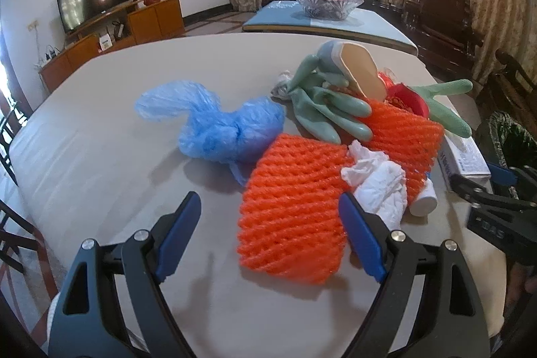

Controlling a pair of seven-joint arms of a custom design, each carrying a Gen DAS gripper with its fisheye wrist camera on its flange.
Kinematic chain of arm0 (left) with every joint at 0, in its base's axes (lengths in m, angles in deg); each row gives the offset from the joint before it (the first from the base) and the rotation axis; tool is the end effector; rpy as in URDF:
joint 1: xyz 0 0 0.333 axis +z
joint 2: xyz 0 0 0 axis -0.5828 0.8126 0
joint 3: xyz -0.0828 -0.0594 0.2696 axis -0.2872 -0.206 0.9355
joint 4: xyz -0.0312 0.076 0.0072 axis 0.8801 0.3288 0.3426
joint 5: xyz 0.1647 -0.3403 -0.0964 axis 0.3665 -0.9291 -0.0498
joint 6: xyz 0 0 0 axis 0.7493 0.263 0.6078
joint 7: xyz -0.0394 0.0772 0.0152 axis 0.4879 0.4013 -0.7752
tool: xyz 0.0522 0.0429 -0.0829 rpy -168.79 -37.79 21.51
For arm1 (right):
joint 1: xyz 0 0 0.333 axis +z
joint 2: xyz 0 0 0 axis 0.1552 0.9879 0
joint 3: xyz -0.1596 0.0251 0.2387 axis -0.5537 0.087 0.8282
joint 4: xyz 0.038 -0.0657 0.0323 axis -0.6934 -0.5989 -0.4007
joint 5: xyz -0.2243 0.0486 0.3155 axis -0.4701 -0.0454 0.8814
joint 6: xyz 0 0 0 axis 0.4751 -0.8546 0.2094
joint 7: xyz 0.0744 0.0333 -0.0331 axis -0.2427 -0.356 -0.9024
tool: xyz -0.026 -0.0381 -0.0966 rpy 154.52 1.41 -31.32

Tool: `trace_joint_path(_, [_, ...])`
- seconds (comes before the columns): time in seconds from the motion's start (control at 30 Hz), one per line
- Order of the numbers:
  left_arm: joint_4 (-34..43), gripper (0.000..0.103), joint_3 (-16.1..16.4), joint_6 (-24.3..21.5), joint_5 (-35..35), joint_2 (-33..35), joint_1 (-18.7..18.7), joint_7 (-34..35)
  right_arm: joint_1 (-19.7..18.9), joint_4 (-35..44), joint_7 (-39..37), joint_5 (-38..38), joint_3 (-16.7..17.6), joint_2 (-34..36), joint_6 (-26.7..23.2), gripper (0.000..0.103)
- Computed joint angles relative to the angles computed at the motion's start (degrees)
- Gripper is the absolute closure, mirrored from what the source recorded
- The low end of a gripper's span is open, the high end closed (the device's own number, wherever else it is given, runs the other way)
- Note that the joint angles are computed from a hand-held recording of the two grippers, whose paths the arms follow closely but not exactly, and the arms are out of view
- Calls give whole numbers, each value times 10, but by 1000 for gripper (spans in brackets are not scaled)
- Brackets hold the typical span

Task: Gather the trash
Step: 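Grasp the orange foam net with the left tool while the right tool grasps the white box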

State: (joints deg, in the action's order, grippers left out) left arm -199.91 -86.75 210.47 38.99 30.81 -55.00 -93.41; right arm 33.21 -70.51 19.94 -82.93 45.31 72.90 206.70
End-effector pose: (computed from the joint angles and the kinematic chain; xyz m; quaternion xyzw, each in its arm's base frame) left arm 0.5351 -0.2833 0.3844 -0.8052 0.4604 -0.1698 0.3330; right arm 0.6897 0.3065 0.3680 -0.8360 0.4316 -0.2090 0.2666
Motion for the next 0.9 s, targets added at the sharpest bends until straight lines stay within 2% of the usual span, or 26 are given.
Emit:
trace_joint_path(0.03, [1, 21, 0, 3, -2, 2, 1, 2, 2, -13, 0, -5, -5, -9, 6, 43])
trace_joint_path(0.07, [3, 21, 0, 6, -3, 6, 1, 5, 4, -19, 2, -8, -8, -13, 8, 35])
trace_joint_path(0.13, [11, 21, 2, 13, -4, 15, 1, 10, -1, -20, -1, -4, -2, -13, 18, 28])
trace_joint_path(0.2, [16, 29, 4, 17, -3, 22, -1, 10, 0, 0, 0, -2, -1, 3, 21, 27])
trace_joint_path(0.27, [15, 44, 7, 36, -6, 23, 1, 6, 6, 42, 8, -3, -7, 31, 16, 28])
trace_joint_path(0.3, [12, 46, 9, 46, -8, 23, 3, 1, 14, 72, 15, -10, -15, 51, 4, 28])
trace_joint_path(0.33, [8, 53, 11, 52, -7, 20, 4, -6, 18, 95, 21, -16, -22, 66, -9, 29])
trace_joint_path(0.37, [4, 60, 13, 58, -4, 18, 4, -13, 20, 116, 24, -18, -24, 79, -25, 35])
trace_joint_path(0.4, [2, 62, 14, 61, 0, 17, 4, -17, 19, 128, 27, -19, -24, 87, -34, 43])
trace_joint_path(0.47, [1, 76, 14, 62, 3, 15, 5, -18, 12, 126, 22, -16, -15, 85, -34, 45])
trace_joint_path(0.57, [-8, 84, 13, 68, 9, 4, 6, -29, -6, 92, -2, 2, 7, 59, -21, 46])
trace_joint_path(0.8, [-27, 89, -3, -1, 11, -44, 4, -45, -28, -19, -38, 35, 25, -30, 16, 49])
trace_joint_path(0.9, [-26, 89, -18, -54, 19, -65, -2, -50, -35, -56, -43, 48, 27, -64, 33, 49])
